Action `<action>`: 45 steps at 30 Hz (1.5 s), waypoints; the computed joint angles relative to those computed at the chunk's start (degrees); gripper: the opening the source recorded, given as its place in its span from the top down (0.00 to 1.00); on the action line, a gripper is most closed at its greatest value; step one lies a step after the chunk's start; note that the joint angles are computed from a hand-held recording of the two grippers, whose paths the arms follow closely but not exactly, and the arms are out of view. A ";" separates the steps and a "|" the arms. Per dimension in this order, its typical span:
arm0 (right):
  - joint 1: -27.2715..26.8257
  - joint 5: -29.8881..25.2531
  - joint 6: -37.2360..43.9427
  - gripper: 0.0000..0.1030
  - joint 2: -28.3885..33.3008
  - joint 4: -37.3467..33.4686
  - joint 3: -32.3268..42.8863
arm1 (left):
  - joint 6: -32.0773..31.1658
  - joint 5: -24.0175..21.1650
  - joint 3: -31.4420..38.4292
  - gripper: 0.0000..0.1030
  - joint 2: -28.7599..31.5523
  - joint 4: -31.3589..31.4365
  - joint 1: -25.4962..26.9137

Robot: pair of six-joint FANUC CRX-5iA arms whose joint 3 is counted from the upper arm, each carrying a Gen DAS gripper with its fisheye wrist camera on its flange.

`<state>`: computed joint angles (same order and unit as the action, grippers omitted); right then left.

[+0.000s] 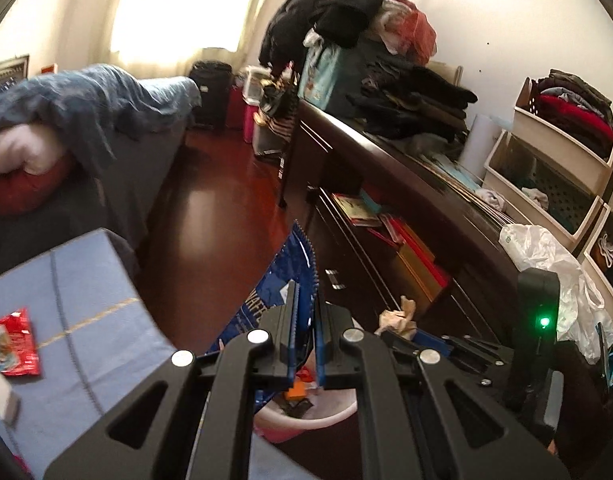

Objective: Collect trash
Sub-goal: 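Carry the blue wrapper and brown paper with both grippers over the wastebasket, then open both grippers to drop the wrapper and paper into the wastebasket, then move both grippers back over the table toward the remaining trash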

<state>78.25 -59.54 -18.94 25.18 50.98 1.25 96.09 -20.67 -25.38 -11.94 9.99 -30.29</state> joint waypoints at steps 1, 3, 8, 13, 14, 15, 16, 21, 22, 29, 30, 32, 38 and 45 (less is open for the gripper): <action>-0.47 0.22 -0.04 0.76 0.25 -0.13 -0.12 | -1.89 0.73 -0.02 0.92 1.30 2.17 -0.08; -0.98 0.59 -0.25 0.76 0.40 -0.50 -0.44 | -3.70 1.51 0.37 0.92 3.43 4.33 -0.35; -2.50 1.68 0.21 0.76 0.92 -1.62 -1.08 | -5.87 2.73 1.87 0.91 8.03 7.10 -0.66; -3.67 3.06 1.75 0.74 1.82 -2.38 -0.86 | -12.63 3.78 0.82 0.82 10.62 15.23 -0.18; -3.87 3.25 2.07 0.72 2.10 -2.37 -0.70 | -13.38 3.97 0.54 0.73 10.79 16.06 -0.07; -3.99 3.16 2.57 0.70 2.42 -2.59 -0.34 | -14.29 4.46 0.17 0.64 10.94 17.21 -0.11; -4.15 3.34 2.93 0.69 2.68 -2.65 -0.17 | -16.69 5.58 -0.92 0.59 10.85 20.15 -0.22; -4.52 3.85 2.59 0.57 2.96 -2.26 -0.41 | -19.26 8.46 -3.24 0.34 9.48 23.86 -0.45; -4.55 3.89 2.33 0.55 2.94 -2.19 -0.55 | -20.04 8.93 -3.77 0.33 9.05 25.01 -0.46; -4.48 3.73 1.87 0.43 2.99 -1.50 -0.55 | -16.36 9.05 -4.31 0.28 6.46 21.19 0.39; -4.41 3.58 2.03 0.41 3.10 -1.55 -0.29 | -15.97 8.98 -4.43 0.28 6.10 20.69 0.57; -4.29 3.30 2.12 0.39 3.23 -1.52 0.08 | -10.49 7.85 -3.48 0.27 5.11 14.54 1.32; -3.74 3.57 2.92 0.36 3.49 -2.02 1.42 | 14.81 -0.37 2.85 0.18 2.40 -12.55 1.92; -2.40 4.34 8.04 0.31 5.68 -3.00 6.65 | 38.59 -20.94 9.52 0.12 -0.54 -38.62 -0.89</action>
